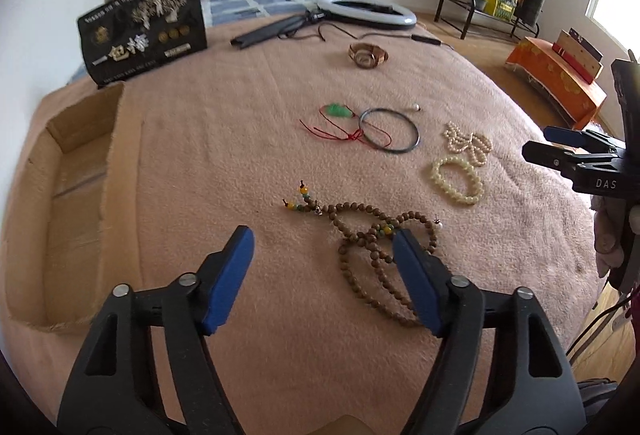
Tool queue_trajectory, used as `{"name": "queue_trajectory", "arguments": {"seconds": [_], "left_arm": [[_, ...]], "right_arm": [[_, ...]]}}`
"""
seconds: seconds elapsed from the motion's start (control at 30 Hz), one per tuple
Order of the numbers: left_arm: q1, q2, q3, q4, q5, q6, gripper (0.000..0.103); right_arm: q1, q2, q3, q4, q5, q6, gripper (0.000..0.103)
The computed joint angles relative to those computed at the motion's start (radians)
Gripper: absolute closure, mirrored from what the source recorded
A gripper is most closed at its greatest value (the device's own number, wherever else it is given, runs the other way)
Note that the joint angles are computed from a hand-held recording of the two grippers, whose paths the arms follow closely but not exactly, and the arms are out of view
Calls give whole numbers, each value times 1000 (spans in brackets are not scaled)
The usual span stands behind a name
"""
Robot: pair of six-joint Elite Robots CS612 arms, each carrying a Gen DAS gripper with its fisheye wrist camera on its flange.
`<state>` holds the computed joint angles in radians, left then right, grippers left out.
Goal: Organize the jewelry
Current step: 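Move left tool to the brown bead strand while right tool approaches the cream bead bracelet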
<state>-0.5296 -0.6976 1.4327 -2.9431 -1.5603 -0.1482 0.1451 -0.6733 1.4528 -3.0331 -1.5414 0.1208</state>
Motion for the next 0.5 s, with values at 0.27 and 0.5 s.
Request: {"name": "queue_trajectory", "arguments": {"seconds": [0.27,0.5], "left_arm": [[11,35,-48,66,-73,11,37],[13,62,-86,140,-134,31,46]], "right_arm": [[-10,29,-49,80,95,10,34],[-17,44,-77,154,168,36,56]]}}
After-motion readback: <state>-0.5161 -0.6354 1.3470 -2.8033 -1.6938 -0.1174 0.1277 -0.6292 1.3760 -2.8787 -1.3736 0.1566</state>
